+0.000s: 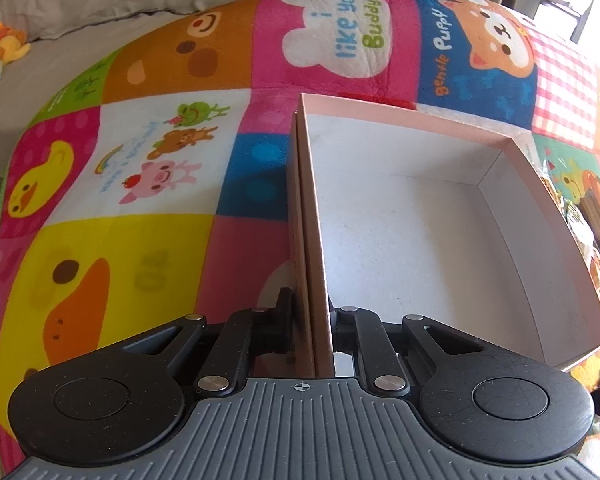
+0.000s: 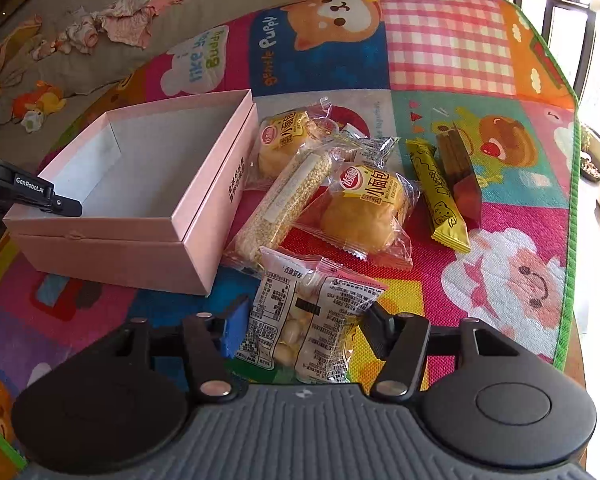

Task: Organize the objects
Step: 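Grasp the white-and-green snack pack with the right tool and drop it into the box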

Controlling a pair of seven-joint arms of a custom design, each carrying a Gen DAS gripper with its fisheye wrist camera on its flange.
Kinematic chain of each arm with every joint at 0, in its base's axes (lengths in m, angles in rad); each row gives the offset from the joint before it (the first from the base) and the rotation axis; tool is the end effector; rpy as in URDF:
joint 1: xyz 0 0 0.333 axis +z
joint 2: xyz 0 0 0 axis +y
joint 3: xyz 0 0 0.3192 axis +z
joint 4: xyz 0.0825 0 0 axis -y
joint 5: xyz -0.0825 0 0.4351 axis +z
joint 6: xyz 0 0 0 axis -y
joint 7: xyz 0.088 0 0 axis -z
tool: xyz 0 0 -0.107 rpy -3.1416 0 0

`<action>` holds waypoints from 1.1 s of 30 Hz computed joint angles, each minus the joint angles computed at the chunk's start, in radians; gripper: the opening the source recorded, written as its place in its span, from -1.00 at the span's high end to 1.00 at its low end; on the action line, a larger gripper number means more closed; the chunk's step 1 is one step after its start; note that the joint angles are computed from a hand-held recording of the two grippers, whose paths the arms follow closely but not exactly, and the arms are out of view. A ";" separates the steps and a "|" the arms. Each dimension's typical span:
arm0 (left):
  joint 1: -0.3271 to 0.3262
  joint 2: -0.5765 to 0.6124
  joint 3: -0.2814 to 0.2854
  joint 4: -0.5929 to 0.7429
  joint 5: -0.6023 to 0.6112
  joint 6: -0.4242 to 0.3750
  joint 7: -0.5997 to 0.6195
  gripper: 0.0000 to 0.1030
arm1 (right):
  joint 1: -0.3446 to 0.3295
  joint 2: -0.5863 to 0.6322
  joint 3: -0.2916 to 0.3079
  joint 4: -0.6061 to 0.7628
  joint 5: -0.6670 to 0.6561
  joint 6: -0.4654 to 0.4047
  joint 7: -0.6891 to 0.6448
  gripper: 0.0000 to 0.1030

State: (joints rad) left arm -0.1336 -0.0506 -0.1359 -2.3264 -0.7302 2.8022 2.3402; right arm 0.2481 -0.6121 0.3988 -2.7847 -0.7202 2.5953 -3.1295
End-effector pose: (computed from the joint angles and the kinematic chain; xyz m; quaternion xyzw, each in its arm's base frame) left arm 0.5608 -0.1224 0.3793 -0.5204 0.7938 -0.2957 0.1081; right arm 0.3325 0.2461 0.3781 -0.5161 0.7725 -0.2808 0.2410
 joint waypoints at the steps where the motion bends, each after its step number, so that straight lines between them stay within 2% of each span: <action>1: -0.002 -0.001 0.001 -0.002 -0.014 0.004 0.027 0.73 | 0.023 -0.021 0.002 -0.005 0.029 -0.018 0.015 -0.14; 3: -0.005 -0.003 0.003 -0.006 -0.046 0.007 0.077 0.73 | 0.076 -0.076 -0.001 -0.017 0.094 -0.046 0.037 -0.14; 5: -0.004 0.000 0.006 -0.001 -0.070 -0.004 0.100 0.72 | 0.123 -0.108 -0.030 -0.013 0.158 -0.056 0.002 -0.13; 7: -0.001 0.006 0.006 0.006 -0.097 -0.008 0.108 0.72 | 0.158 -0.120 -0.080 0.020 0.213 -0.055 -0.098 -0.13; 10: 0.002 0.006 0.002 0.004 -0.118 -0.001 0.108 0.73 | 0.147 -0.086 -0.140 0.109 0.256 0.003 -0.255 -0.13; 12: 0.002 0.006 0.000 0.003 -0.119 0.004 0.106 0.73 | 0.142 -0.010 -0.199 0.184 0.302 0.091 -0.353 -0.13; 14: 0.005 0.007 0.001 0.008 -0.113 -0.009 0.093 0.73 | 0.132 0.092 -0.230 0.273 0.336 0.146 -0.443 -0.13; 16: 0.010 0.011 0.003 0.016 -0.102 -0.028 0.081 0.72 | 0.049 0.229 -0.180 0.395 0.281 0.158 -0.477 -0.14; 18: 0.014 0.012 0.002 0.020 -0.092 -0.039 0.076 0.71 | 0.001 0.354 -0.154 0.496 0.243 0.151 -0.488 -0.14; 22: 0.020 0.015 0.002 0.027 -0.088 -0.056 0.066 0.70 | 0.031 0.557 -0.212 0.645 0.294 0.127 -0.546 -0.14; 23: 0.021 0.016 0.002 0.029 -0.089 -0.061 0.064 0.69 | 0.040 0.597 -0.228 0.670 0.303 0.140 -0.556 -0.14; 24: 0.023 0.016 0.003 0.031 -0.095 -0.066 0.065 0.69 | 0.047 0.634 -0.247 0.680 0.353 0.199 -0.608 -0.14; 25: 0.024 0.016 0.003 0.032 -0.106 -0.071 0.071 0.68 | 0.052 0.659 -0.258 0.688 0.430 0.230 -0.682 -0.16; 26: 0.026 0.016 0.004 0.032 -0.118 -0.074 0.078 0.68 | 0.060 0.672 -0.269 0.696 0.457 0.238 -0.698 -0.18; 28: 0.027 0.013 0.004 0.029 -0.131 -0.076 0.089 0.67 | 0.078 0.656 -0.295 0.674 0.428 0.267 -0.686 -0.19; 29: 0.027 0.012 0.003 0.027 -0.133 -0.076 0.090 0.67 | 0.085 0.628 -0.308 0.646 0.355 0.277 -0.647 -0.19; 31: 0.027 0.008 0.003 0.023 -0.135 -0.076 0.086 0.66 | 0.072 0.536 -0.306 0.575 0.080 0.232 -0.473 -0.20; 33: 0.026 0.006 0.003 0.020 -0.137 -0.073 0.077 0.66 | 0.029 0.414 -0.263 0.476 -0.095 0.162 -0.380 -0.26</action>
State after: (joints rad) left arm -0.1074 -0.0449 -0.1328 -2.3064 -0.8672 2.7294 2.4173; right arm 0.2769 -0.1984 0.1360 -2.3087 -0.8153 2.7571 -3.5099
